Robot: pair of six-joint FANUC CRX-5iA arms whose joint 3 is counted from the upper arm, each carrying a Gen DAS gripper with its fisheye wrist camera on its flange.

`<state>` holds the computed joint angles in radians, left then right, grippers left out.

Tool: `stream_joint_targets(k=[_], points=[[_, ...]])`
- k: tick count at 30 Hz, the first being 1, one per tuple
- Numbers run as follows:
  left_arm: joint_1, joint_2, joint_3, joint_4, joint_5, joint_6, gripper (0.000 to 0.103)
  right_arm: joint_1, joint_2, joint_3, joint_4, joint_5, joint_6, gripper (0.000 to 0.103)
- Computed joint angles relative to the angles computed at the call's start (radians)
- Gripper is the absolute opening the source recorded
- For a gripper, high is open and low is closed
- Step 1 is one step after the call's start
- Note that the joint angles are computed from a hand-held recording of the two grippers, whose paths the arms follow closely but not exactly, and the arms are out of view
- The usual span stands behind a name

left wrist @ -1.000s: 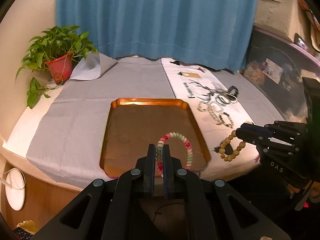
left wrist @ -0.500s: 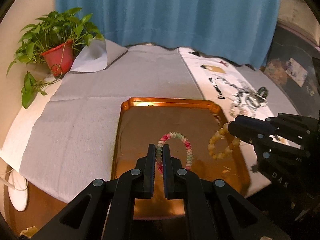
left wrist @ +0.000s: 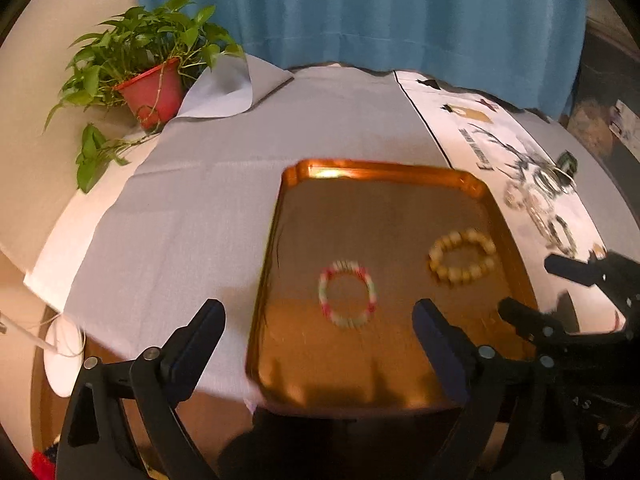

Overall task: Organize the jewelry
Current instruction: 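Withdraw both tools from the tray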

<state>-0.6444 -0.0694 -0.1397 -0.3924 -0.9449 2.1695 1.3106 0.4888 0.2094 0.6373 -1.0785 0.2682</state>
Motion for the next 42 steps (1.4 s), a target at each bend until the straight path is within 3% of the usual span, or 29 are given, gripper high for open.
stream_joint_targets(k=[9, 20, 32, 42], points=[[-0.171, -0.14, -0.088, -0.053, -0.076, 0.201, 0.094, 0.183, -0.157, -0.213, 0.072, -0.099, -0.241, 0.07], [-0.42, -0.206, -0.04, -0.244, -0.266, 0.429, 0.096, 0.297, -0.207, -0.259, 0.203, -0.175, -0.379, 0.071], [-0.536, -0.174, 0.014, -0.308, -0.335, 0.461, 0.097, 0.351, -0.239, -0.294, 0.209, -0.215, -0.428, 0.072], [-0.523, -0.163, 0.015, -0.287, -0.326, 0.443, 0.097, 0.343, -0.246, -0.305, 0.191, -0.209, -0.439, 0.072]])
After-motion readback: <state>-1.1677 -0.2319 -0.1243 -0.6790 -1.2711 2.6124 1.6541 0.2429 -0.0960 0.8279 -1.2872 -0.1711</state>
